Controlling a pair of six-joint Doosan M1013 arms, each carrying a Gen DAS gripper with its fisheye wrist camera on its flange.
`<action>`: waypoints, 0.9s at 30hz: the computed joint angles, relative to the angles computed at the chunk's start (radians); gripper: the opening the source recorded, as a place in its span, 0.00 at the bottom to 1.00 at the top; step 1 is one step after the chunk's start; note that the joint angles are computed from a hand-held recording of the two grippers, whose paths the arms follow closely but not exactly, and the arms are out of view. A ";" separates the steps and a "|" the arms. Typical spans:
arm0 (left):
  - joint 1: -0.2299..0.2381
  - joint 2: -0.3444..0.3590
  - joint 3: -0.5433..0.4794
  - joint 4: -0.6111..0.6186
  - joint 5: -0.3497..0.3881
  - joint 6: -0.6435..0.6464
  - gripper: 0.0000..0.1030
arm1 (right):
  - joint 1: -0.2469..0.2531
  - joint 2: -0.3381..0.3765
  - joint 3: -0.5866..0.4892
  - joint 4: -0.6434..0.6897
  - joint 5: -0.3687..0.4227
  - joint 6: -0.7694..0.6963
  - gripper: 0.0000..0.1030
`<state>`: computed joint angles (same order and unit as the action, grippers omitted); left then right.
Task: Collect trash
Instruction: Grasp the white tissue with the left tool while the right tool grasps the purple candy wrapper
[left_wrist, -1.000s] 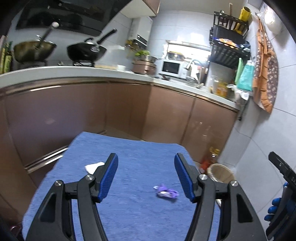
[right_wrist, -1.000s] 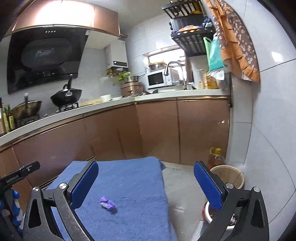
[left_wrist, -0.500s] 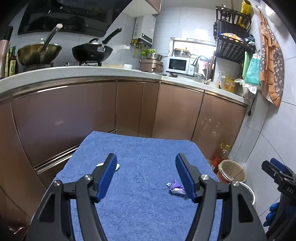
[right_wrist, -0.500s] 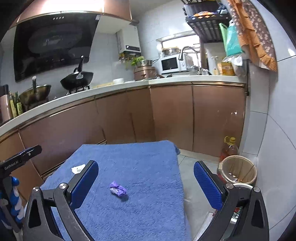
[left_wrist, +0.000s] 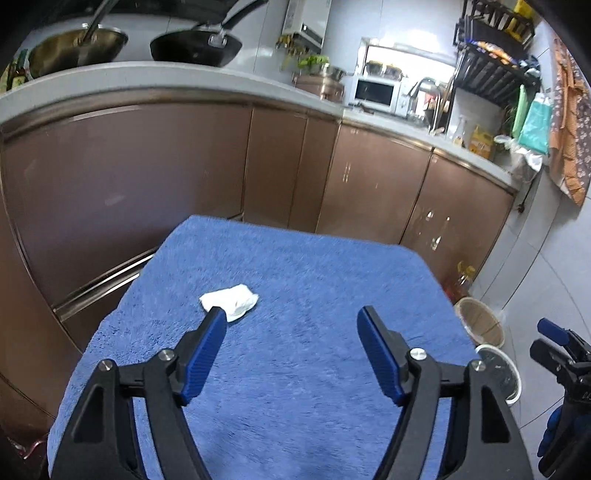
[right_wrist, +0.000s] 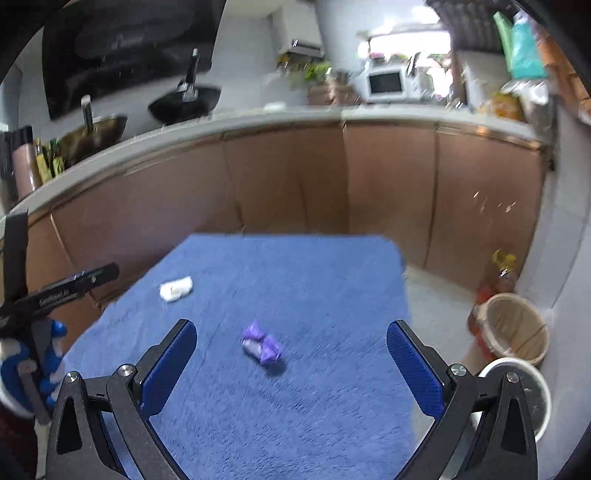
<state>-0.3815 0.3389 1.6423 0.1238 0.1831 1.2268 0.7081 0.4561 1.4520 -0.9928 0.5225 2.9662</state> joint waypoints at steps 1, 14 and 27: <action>0.006 0.012 -0.010 -0.037 0.009 0.041 0.69 | -0.006 0.009 -0.008 0.047 -0.012 -0.046 1.00; 0.075 0.173 -0.183 -0.366 0.161 0.578 0.70 | -0.087 0.150 -0.157 0.783 -0.078 -0.810 0.82; 0.111 0.323 -0.368 -0.407 0.351 0.704 0.69 | -0.119 0.221 -0.252 1.035 -0.010 -1.122 0.70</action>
<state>-0.2702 0.6617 1.2742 -0.2829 0.5342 1.9309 0.5892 0.6768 1.1995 0.0424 0.5126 1.8441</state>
